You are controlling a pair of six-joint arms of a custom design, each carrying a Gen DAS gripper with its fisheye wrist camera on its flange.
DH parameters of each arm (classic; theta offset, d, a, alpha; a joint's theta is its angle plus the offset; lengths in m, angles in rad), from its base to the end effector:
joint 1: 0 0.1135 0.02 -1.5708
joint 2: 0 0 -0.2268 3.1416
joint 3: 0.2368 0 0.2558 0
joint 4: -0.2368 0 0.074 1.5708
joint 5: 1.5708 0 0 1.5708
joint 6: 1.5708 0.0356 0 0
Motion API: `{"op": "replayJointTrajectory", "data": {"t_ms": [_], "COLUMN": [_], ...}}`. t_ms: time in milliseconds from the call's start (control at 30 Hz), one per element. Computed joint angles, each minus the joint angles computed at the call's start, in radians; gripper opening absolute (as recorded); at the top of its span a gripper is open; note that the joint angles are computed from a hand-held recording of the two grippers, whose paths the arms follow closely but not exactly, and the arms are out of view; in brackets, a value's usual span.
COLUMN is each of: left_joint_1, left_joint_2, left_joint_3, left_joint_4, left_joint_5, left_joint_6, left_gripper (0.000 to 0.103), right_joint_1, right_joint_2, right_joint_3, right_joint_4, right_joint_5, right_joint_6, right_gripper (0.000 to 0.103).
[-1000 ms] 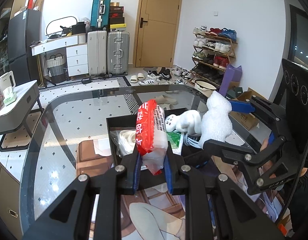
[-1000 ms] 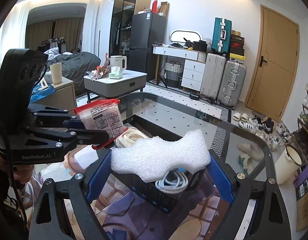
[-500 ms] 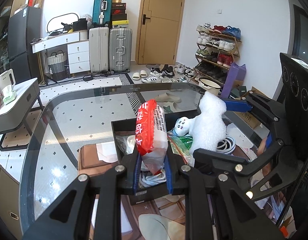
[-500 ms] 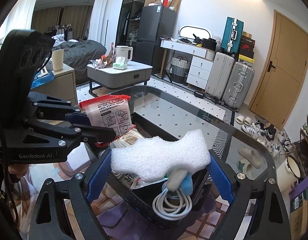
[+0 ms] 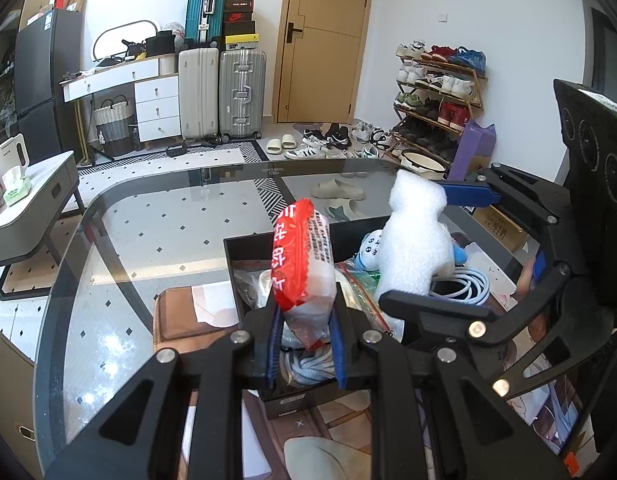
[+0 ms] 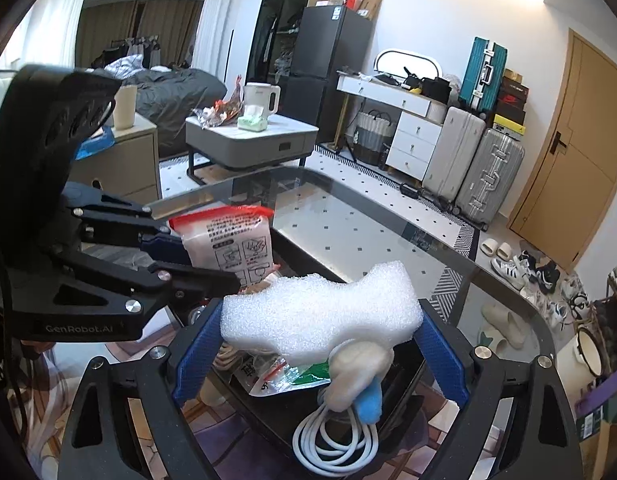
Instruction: Organize soft objects
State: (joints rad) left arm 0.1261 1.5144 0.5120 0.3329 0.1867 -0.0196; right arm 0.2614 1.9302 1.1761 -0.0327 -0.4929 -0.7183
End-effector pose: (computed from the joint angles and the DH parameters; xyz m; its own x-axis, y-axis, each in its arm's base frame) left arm 0.2757 0.0283 0.0950 -0.6160 -0.0975 -0.7817 0.0088 0.9914 -0.1305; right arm 0.3787 0.1187 0.1247 -0.1528 -0.6410 -0.7522 -0.8646 0.4553 -0.2124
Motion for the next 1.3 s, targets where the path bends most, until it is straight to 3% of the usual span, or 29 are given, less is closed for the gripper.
{"op": "replayJointTrajectory", "data": {"t_ms": [167,267,600,733,800,833,867,933,1300], "left_joint_1": [0.009,0.004,0.004,0.008,0.013,0.016,0.015,0.01,0.001], "left_joint_2": [0.018,0.03,0.054,0.016,-0.024,-0.044,-0.06,-0.107,-0.297], "left_joint_3": [0.012,0.013,0.036,0.011,-0.017,-0.029,-0.039,-0.086,-0.277], "left_joint_4": [0.001,0.009,-0.004,-0.011,-0.004,-0.01,-0.012,0.024,0.106], "left_joint_5": [0.009,0.011,0.008,0.024,0.033,0.035,0.024,-0.018,-0.093], "left_joint_6": [0.009,0.008,0.012,-0.013,-0.021,-0.026,-0.032,-0.049,-0.091], "left_gripper": [0.019,0.019,0.021,0.056,0.058,0.064,0.08,0.102,0.103], "right_joint_1": [0.001,-0.006,-0.036,-0.054,-0.067,-0.073,-0.079,-0.094,-0.17], "right_joint_2": [0.029,0.033,-0.046,-0.095,-0.128,-0.142,-0.152,-0.177,-0.274], "right_joint_3": [0.044,0.051,-0.064,-0.122,-0.157,-0.173,-0.182,-0.212,-0.355], "right_joint_4": [-0.052,-0.07,0.034,0.063,0.077,0.084,0.084,0.096,0.17], "right_joint_5": [0.013,0.007,0.006,-0.013,-0.027,-0.033,-0.038,-0.05,-0.091], "right_joint_6": [-0.046,-0.059,0.003,0.028,0.044,0.052,0.056,0.076,0.207], "right_gripper": [0.093,0.098,0.101,0.102,0.102,0.102,0.102,0.102,0.102]}}
